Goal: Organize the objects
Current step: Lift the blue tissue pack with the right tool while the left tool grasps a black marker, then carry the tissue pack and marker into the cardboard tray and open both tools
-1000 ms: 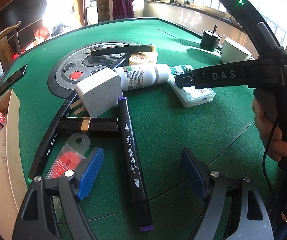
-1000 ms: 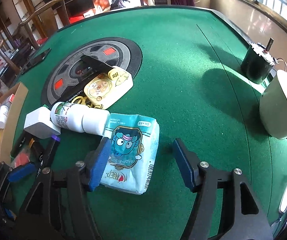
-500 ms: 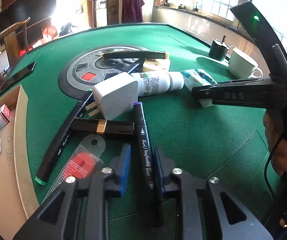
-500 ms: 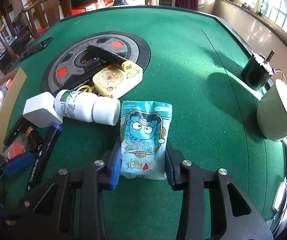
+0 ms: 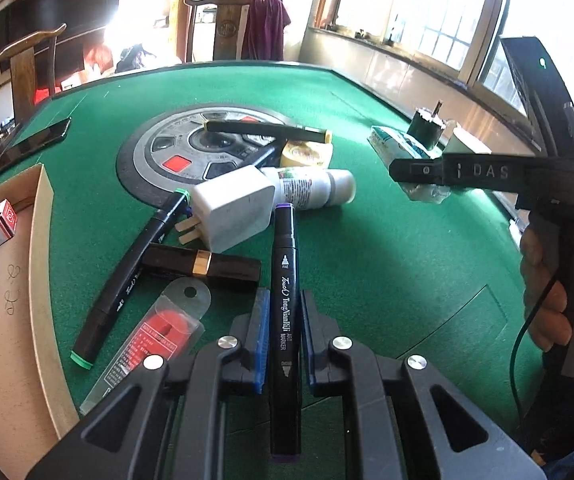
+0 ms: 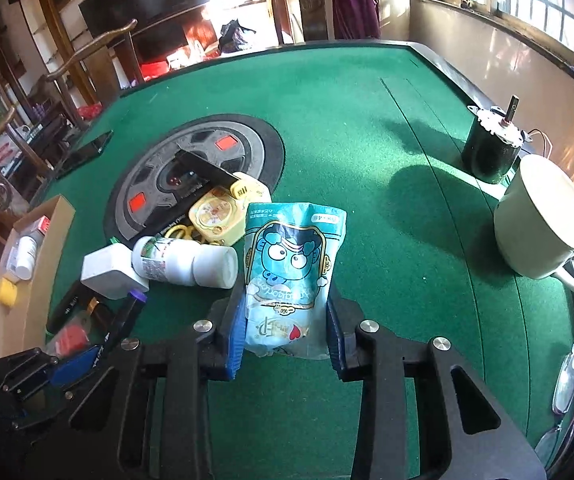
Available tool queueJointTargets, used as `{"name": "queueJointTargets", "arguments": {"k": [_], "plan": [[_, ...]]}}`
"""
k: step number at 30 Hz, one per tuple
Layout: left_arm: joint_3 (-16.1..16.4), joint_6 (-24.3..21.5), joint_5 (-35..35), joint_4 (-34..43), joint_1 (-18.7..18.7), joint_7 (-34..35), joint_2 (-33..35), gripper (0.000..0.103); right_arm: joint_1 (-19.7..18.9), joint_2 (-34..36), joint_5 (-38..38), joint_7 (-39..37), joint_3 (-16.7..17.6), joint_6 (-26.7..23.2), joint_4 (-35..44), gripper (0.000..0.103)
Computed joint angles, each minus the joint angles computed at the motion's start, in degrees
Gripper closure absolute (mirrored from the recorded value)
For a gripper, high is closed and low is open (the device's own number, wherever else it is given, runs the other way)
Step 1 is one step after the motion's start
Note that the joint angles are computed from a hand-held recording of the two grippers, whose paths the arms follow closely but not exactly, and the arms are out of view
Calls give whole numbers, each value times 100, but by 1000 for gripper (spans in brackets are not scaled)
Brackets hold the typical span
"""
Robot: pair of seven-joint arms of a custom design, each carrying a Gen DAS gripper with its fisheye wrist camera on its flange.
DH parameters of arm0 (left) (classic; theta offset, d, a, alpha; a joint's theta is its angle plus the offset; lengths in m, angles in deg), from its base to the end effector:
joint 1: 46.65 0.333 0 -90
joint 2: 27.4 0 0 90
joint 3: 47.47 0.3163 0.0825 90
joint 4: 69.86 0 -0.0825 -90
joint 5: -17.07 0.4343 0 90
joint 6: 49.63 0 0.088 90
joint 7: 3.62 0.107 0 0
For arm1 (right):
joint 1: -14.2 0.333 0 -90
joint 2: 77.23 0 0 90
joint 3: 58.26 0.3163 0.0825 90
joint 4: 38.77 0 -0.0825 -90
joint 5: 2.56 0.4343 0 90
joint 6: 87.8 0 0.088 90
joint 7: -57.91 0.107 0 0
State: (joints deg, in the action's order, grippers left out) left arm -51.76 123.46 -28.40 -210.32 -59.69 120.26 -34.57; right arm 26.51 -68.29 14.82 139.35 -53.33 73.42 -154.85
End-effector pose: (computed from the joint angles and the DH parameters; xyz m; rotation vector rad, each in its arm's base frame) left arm 0.5274 -0.1090 0.3776 -1.7585 2.0230 -0.9330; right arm 0.6414 0.1819 0.4149 -1.9413 1.6052 -0.3361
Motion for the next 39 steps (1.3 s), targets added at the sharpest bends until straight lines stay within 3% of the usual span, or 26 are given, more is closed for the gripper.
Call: {"name": "queueJointTargets", "arguments": {"k": [3,7,14,19,20,22,26,29,32,36,39], "plan": [[187,7,-785,-58,-197,506,-192,90,-50,-104,347,-361,120,209,-116,70],[348,-53,-1309,-273,-258,724,-582,90,-170,-209,1609,-1608,403,161,-146,70],[658,131,-940,-838,-150,126,-1355,90,61,-377,2774,-2769,370,-621,-101,70],[921,278,-476,-1253,49,-413,-1855,89,372,-516,3018,-3044,341,-1020,-80,70],[1041,277,-414,-1309,36,-470,-1928,87,428,-536,3032,-3081,336,-1087,-56,70],[1670,113,-592,-1343,-319,-253,-2110,87,536,-559,3033,-3118,336,-1233,33,70],[2037,117,-518,-1435,-446,-314,-2298,85,724,-408,2732,-2935,362,-1612,407,69],[2629,143,-774,-1465,-976,87,-2506,86,854,-173,2436,-2773,434,-1817,751,69],[2972,255,-962,-1451,-1275,371,-2554,86,981,145,2046,-2470,515,-1870,1079,69],[3653,100,-1565,-1276,-1712,864,-2587,86,1085,723,1555,-1991,595,-2101,1675,69],[3904,-181,-1979,-1088,-1725,1108,-2456,88,1152,1080,1220,-1739,663,-2183,2026,69]]}}
